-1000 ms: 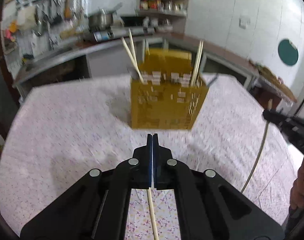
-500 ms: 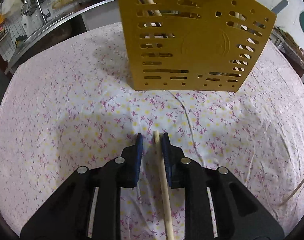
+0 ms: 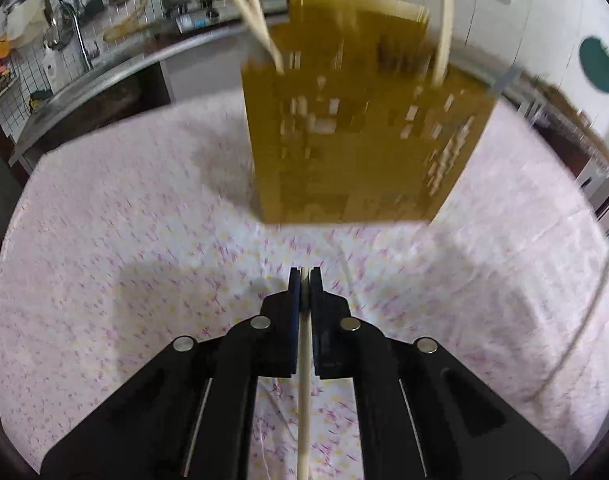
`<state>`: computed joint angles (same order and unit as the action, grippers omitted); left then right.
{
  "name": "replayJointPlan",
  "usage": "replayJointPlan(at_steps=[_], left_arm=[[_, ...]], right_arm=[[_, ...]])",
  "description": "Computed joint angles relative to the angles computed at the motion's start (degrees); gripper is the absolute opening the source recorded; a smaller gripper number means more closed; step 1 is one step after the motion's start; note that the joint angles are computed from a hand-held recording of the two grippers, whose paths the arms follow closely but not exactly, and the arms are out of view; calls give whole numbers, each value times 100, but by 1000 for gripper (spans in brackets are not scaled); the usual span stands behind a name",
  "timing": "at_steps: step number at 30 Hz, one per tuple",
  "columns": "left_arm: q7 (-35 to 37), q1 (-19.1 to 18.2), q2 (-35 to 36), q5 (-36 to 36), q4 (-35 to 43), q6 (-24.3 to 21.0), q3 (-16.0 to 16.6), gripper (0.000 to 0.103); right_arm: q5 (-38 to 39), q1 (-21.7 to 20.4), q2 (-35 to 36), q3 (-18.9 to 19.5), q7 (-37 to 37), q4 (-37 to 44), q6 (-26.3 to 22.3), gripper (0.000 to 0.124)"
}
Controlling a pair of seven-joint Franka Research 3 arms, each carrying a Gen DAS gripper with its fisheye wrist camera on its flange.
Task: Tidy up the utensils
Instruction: 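Carry both held chopsticks up over the yellow caddy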
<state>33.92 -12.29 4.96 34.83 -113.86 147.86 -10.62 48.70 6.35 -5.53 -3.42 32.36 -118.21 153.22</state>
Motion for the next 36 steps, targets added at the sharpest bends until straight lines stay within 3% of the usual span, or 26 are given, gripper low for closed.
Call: replayJointPlan(at_steps=[8, 15, 26, 36], left_arm=[[-1124, 167, -1032, 1105, -515, 477, -147, 3], [-1574, 344, -1429, 1628, -585, 383, -401, 3], [-1644, 497, -1616, 1842, -519, 472, -487, 3], [-1416, 625, -1342, 2366, 546, 388, -518, 3]], right_arm=[[230, 104, -342, -48, -162, -242, 118, 6], [321, 223, -597, -121, -280, -417, 171, 6], [522, 387, -825, -228, -506, -266, 109, 6], [851, 635, -594, -123, -604, 714, 189, 6]])
